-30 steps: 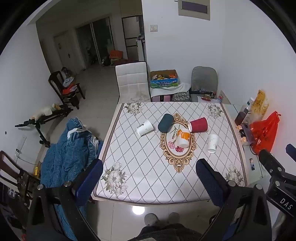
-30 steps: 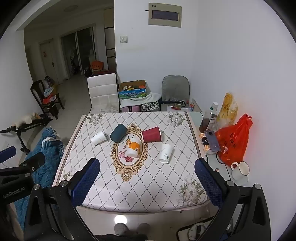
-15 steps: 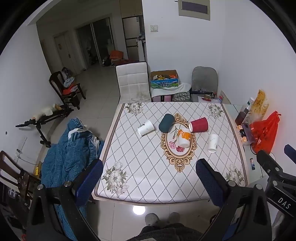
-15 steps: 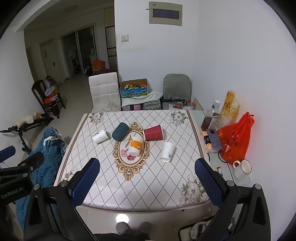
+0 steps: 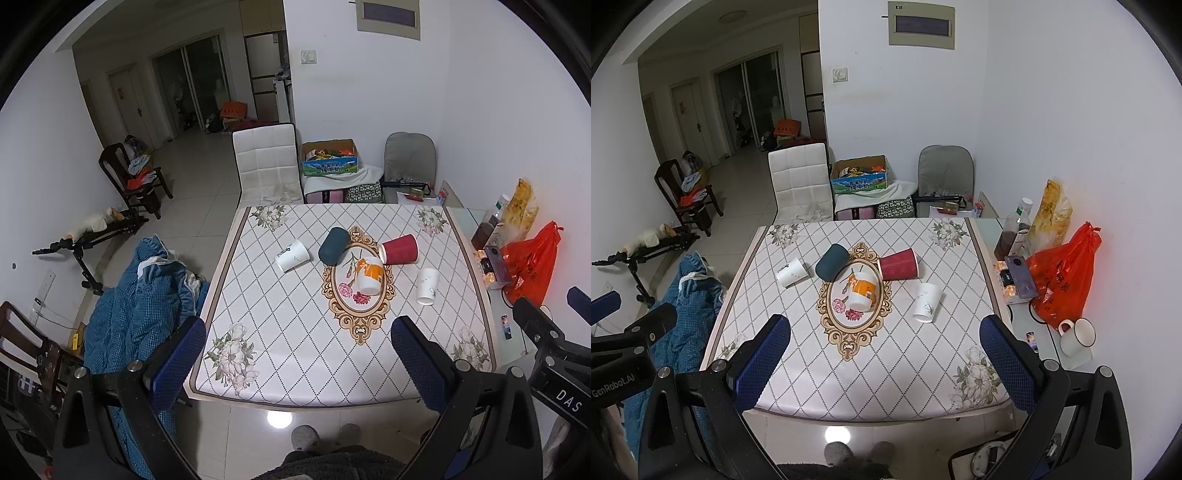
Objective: Flip cup upside down
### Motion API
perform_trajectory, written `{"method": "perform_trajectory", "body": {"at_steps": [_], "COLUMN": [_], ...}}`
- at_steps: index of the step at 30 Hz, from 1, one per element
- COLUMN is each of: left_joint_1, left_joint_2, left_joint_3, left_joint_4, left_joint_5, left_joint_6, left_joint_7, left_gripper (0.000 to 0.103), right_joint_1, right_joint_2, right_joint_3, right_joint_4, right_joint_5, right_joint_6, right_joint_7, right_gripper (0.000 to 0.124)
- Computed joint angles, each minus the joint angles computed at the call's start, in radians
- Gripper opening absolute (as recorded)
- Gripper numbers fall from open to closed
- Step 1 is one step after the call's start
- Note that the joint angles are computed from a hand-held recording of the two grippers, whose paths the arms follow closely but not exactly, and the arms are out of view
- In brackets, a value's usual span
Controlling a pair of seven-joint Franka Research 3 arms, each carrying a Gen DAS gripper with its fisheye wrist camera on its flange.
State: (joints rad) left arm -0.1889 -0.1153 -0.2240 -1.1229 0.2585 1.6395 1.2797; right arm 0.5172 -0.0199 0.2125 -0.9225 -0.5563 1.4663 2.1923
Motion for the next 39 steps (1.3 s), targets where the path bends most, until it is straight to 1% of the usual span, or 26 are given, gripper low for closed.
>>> {"method": "perform_trajectory", "body": {"at_steps": [4, 17, 24, 39], "left_joint_1": [0.000, -0.001, 0.000, -0.002], "left_joint_2": [0.000, 0.006, 0.002, 0.012], "left_joint_3": [0.000, 0.001, 0.001, -0.001], "left_joint_4": [0.000, 0.010, 0.000, 0.013], "left_joint_5": [0.001, 0.001, 0.002, 0.004], "left_joint_6": [0.000, -0.005, 0.001, -0.003], "left_joint_7": [0.000, 0.002, 0.000, 0.001], "left_gripper": [0.103, 0.103, 0.103, 0.103], "right_joint_1": [-0.006, -0.014, -0.022, -0.029], "right_joint_2": [-0.010, -0.009, -0.021, -0.020], "right_joint_3": [0.000, 0.000, -0.001, 0.001], "right_joint_4": [-0.023, -0.019, -0.049, -0.056], "right_joint_5": [0.008, 0.017, 0.027, 0.038], "right_joint_6": [0.013, 0.012, 0.032, 0.041], "right_joint_7": [0.005, 0.000, 0.006, 0.013], "right_gripper": [0.103, 0.103, 0.103, 0.103]}}
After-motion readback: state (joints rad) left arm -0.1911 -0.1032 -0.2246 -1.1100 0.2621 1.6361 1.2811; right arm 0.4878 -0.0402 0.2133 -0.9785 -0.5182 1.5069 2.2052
